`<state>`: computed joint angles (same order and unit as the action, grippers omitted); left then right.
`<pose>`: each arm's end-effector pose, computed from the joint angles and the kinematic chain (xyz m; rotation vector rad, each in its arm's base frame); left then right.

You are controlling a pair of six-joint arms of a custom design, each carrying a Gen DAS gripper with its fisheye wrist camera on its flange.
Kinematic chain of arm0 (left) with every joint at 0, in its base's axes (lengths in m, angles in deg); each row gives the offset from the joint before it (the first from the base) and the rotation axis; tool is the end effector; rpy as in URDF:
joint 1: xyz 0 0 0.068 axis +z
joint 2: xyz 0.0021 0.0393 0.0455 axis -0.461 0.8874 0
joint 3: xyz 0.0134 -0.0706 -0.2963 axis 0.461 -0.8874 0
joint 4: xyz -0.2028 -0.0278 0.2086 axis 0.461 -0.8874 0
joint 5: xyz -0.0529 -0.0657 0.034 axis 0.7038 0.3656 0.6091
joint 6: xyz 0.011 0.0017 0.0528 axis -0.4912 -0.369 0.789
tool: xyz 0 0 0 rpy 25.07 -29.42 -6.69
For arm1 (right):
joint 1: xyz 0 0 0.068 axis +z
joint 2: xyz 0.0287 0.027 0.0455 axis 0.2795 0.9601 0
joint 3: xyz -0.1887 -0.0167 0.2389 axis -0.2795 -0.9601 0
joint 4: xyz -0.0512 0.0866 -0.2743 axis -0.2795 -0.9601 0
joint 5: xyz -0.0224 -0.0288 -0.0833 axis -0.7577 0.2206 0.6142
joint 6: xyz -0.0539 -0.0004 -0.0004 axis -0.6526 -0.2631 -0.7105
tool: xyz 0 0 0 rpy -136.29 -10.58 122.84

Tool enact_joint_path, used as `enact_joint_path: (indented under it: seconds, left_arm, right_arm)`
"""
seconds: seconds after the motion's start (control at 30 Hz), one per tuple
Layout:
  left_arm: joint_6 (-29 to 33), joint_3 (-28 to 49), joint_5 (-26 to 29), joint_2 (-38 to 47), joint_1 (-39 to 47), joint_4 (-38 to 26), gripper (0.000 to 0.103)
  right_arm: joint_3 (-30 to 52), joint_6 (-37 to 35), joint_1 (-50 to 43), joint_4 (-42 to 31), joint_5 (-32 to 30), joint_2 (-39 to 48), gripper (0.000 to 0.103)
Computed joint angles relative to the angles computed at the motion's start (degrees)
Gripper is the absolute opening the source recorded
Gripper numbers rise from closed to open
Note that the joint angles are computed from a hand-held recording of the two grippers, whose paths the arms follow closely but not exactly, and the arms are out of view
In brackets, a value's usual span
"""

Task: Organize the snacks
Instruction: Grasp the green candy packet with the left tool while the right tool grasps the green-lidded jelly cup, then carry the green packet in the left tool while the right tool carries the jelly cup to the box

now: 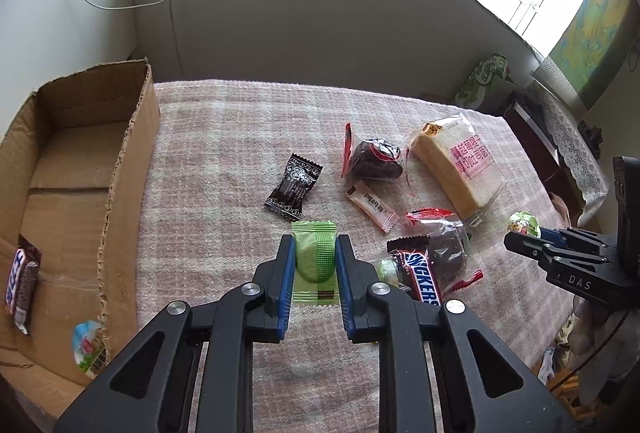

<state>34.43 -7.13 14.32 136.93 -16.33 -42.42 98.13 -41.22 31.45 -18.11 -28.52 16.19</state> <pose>0.1659 0.0201 0.1962 -0.0107 2.5409 -0.3469 0.2179 0.0612 0.1826 -0.2681 2.6852 0.1695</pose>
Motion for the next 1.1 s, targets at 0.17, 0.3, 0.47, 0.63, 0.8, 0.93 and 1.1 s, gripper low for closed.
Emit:
enact_joint_path:
  seconds: [0.17, 0.3, 0.47, 0.63, 0.8, 0.93, 1.1]
  left_arm:
    - [2.7, 1.2, 2.7, -3.3, 4.4, -4.3, 0.018]
    - [5.4, 2.4, 4.7, -5.5, 9.0, -7.9, 0.018]
    - [7.6, 4.0, 7.2, -7.7, 14.5, -11.3, 0.018]
    - [13.2, 5.5, 10.8, -7.4, 23.6, -14.4, 0.018]
    - [18.0, 6.3, 13.4, -6.2, 31.5, -16.1, 0.018]
    - [22.9, 7.3, 15.4, -4.1, 38.2, -17.6, 0.018]
    - [27.7, 8.2, 16.5, -0.8, 45.0, -18.4, 0.018]
  right_arm:
    - [1.2, 1.0, 1.7, -1.3, -0.2, -1.7, 0.035]
    - [3.3, 2.3, 5.3, -2.0, -0.2, -1.8, 0.035]
    - [6.9, 4.6, 11.6, -1.5, 0.3, -0.1, 0.035]
    - [11.1, 6.9, 18.4, -0.1, 1.0, 4.0, 0.035]
    - [16.0, 7.8, 24.4, 0.9, 2.1, 8.8, 0.035]
    - [19.9, 7.8, 28.2, 1.9, 2.7, 13.1, 0.035]
    - [25.8, 8.0, 31.6, 2.6, 1.8, 19.4, 0.035]
